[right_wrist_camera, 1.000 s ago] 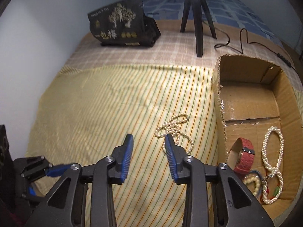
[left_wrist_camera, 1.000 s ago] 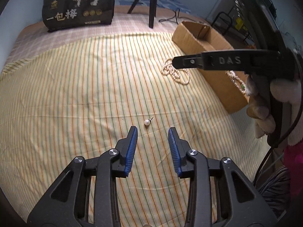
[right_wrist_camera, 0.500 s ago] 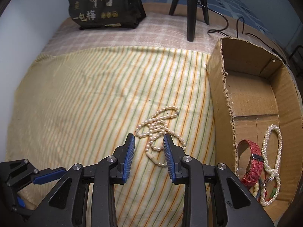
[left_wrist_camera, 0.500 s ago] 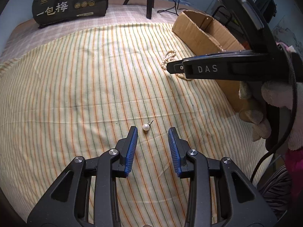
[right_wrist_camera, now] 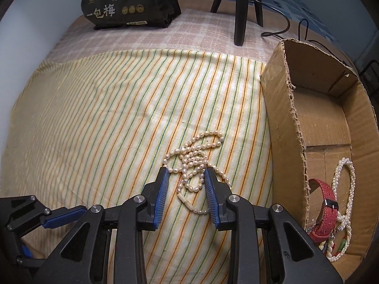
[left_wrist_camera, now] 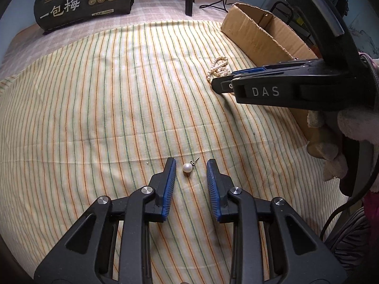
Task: Organize jewelry
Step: 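Close the left gripper on the pearl earring while the right grips the pearl strand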
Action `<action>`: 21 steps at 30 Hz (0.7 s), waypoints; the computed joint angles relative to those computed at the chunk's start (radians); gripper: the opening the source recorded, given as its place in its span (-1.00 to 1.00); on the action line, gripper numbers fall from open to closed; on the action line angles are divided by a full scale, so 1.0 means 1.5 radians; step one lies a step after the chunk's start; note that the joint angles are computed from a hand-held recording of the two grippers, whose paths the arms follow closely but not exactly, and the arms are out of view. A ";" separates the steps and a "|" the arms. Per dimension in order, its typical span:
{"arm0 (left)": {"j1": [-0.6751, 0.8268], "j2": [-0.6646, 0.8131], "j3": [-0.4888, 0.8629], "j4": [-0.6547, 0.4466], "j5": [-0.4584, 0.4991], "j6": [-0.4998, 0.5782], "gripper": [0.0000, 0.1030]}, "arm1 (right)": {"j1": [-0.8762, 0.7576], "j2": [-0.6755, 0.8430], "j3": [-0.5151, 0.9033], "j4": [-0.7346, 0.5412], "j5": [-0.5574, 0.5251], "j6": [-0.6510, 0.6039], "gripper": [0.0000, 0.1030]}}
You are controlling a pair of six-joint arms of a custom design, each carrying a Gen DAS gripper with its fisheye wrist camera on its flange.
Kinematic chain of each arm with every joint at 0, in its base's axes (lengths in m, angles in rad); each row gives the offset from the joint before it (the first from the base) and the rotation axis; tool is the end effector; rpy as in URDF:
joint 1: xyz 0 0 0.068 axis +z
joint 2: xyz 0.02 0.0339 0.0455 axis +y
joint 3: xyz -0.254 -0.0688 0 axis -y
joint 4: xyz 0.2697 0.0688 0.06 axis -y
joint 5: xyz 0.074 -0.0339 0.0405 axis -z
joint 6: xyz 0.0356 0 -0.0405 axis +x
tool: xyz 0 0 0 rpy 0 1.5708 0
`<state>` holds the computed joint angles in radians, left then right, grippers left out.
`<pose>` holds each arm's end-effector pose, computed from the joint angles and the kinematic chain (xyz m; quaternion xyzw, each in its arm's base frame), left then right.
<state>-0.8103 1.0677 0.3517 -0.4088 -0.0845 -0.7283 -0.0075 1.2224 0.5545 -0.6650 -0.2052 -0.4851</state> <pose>0.1315 -0.1339 0.1055 0.0306 0.9739 -0.1241 0.1874 0.2079 0.0057 0.1265 -0.2454 0.9568 0.0698 0.1393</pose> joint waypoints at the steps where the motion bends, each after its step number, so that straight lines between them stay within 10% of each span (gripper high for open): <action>1: -0.002 0.006 0.002 0.004 -0.002 0.001 -0.48 | 0.001 0.000 -0.001 0.002 0.000 0.000 -0.44; 9: 0.009 0.027 0.004 0.017 0.003 -0.004 -0.83 | -0.005 0.008 -0.003 -0.002 -0.035 -0.008 -0.87; 21: 0.002 -0.159 -0.005 -0.106 -0.042 -0.038 -0.84 | -0.046 -0.062 0.019 -0.062 -0.104 -0.030 -0.88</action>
